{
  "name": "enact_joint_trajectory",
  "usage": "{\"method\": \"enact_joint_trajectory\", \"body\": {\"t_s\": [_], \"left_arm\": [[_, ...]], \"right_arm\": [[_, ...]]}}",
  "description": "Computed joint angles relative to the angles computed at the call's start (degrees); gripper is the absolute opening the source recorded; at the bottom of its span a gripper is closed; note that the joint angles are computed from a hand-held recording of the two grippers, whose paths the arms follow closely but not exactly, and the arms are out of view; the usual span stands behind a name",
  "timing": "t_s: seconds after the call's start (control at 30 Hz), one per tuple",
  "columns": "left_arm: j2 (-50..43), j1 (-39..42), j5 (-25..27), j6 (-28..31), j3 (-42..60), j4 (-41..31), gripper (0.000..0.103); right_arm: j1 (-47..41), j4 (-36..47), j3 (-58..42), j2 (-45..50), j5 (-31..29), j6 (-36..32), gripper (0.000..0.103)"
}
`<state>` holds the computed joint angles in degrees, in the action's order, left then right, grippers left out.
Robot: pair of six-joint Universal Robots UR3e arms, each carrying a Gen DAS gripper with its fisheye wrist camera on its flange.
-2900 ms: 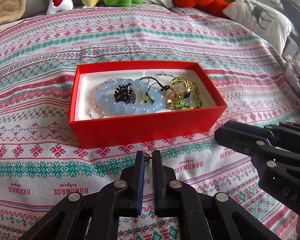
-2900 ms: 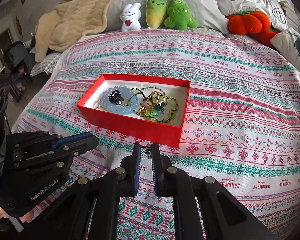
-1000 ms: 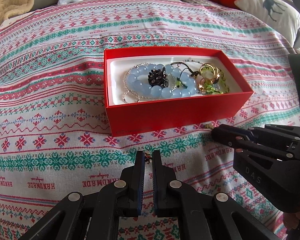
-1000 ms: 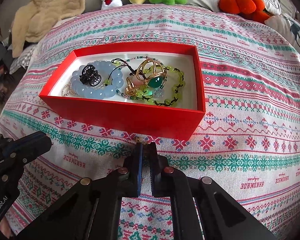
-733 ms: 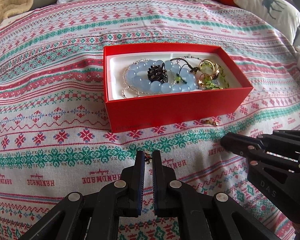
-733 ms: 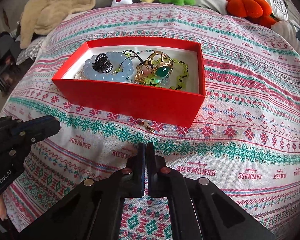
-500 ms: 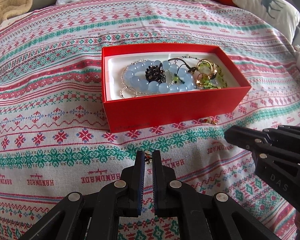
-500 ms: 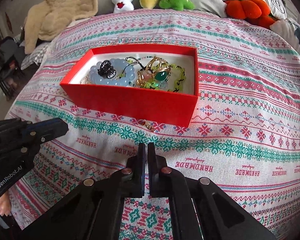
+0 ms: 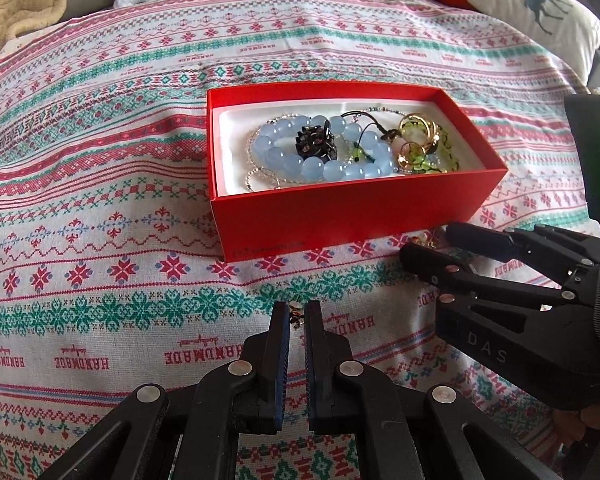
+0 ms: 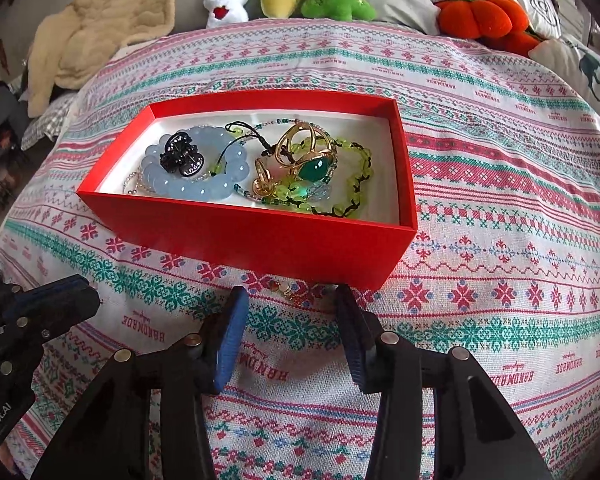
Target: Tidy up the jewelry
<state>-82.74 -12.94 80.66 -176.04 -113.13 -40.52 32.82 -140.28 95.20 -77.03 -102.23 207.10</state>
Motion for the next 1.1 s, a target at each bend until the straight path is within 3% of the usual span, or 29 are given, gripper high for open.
{"method": "enact_joint_trajectory", "body": {"t_s": [0.1, 0.13, 0.17, 0.23, 0.7, 1.1], "left_arm": [[-0.1, 0.0, 0.0, 0.1, 0.1, 0.0, 0.002], [-0.1, 0.0, 0.0, 0.1, 0.1, 0.0, 0.002], [0.0, 0.0, 0.0, 0.1, 0.0, 0.1, 0.002], [0.2, 0.1, -0.1, 0.1, -0.2, 0.2, 0.002], [1.6, 0.9, -0.6, 0.5, 0.6, -0.4, 0.002], [-1.5, -0.3, -0.8, -2.5, 7.0, -0.2, 0.002]], "right_arm": [[0.0, -0.2, 0.2, 0.1, -0.4, -0.5, 0.026], [-0.2, -0.2, 0.4, -0.1, -0.2, -1.0, 0.014], [-0.6, -0.6, 1.0, -0.4, 0.4, -1.4, 0.009], [-1.0, -1.1, 1.8, -1.1, 1.3, -2.1, 0.005], [-5.1, -1.5, 10.6, -12.2, 7.3, -3.8, 0.005], [-6.5, 2.3, 6.1, -14.9, 9.1, -3.5, 0.005]]}}
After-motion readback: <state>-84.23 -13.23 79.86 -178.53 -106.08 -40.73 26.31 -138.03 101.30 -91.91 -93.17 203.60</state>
